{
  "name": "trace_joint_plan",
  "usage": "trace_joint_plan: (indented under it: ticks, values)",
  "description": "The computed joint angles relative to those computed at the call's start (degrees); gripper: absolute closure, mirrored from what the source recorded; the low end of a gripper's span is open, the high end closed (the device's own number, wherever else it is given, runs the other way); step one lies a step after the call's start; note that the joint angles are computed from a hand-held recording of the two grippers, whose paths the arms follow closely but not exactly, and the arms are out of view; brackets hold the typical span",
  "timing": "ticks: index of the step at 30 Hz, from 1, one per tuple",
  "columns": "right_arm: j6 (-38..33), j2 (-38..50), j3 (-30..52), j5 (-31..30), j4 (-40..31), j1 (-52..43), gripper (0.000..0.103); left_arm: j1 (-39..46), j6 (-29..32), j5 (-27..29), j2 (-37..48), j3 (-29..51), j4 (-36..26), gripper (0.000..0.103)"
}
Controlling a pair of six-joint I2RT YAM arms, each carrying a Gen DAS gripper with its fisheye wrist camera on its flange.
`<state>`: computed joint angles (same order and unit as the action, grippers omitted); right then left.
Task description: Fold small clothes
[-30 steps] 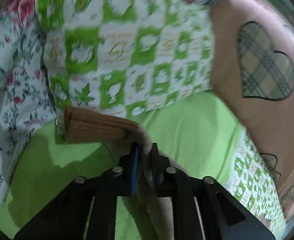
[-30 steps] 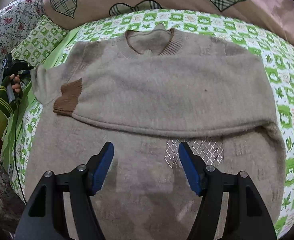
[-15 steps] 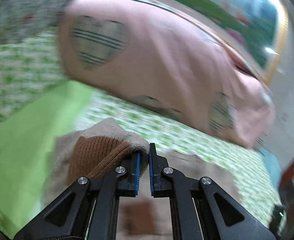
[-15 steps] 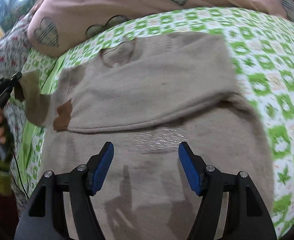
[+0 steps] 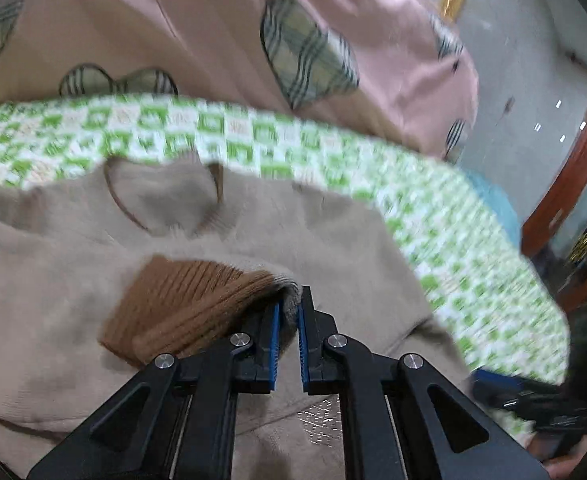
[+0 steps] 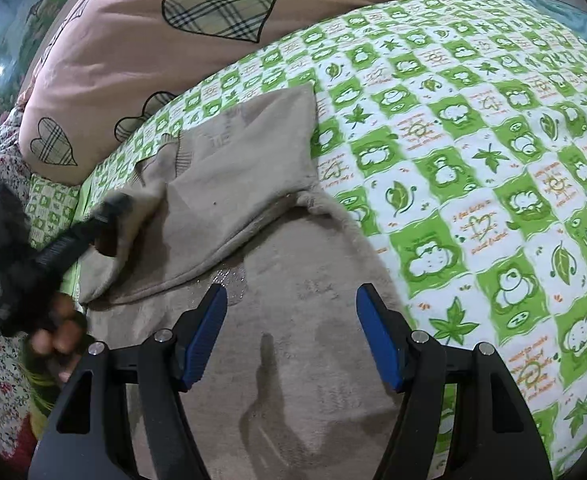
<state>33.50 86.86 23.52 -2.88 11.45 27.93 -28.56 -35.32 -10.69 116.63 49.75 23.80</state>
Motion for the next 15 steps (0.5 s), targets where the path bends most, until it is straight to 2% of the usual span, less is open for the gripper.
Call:
trace_joint_plan:
  ticks: [3, 5, 6, 7, 11, 15]
  values:
    - [-0.2, -0.1, 0.3, 0.7, 0.2, 0.5, 0.035, 0.3, -1.3, 3.4, 3.1, 0.3, 0.7, 0.086]
    - [-0.8, 0.1, 0.7, 1.4, 0.1, 1.3, 0.035, 0.3, -1.5, 4.1, 1.8, -2.3, 1.9, 0.070]
    - [-1.2, 0.9, 1.4, 1.7, 0.4, 2.2, 0.035, 0.0, -2.2, 3.7, 0.4, -4.4, 2.0, 0.053]
    - [-1.7, 2.1, 2.5, 1.4, 0.6, 2.4, 0.035, -0.3, -2.9, 2.8, -1.1, -6.8, 2.7, 0.046]
    - [-2.5, 7.5, 7.0, 1.8, 1.6, 6.1, 0.035, -0.7, -4.6, 0.9, -8.8, -18.1, 5.4, 0.046]
    - [-5.4, 13.6, 14.2, 3.3, 0.9, 10.9, 0.035, 0.6, -8.2, -4.3, -18.7, -31.6, 6.7, 0.046]
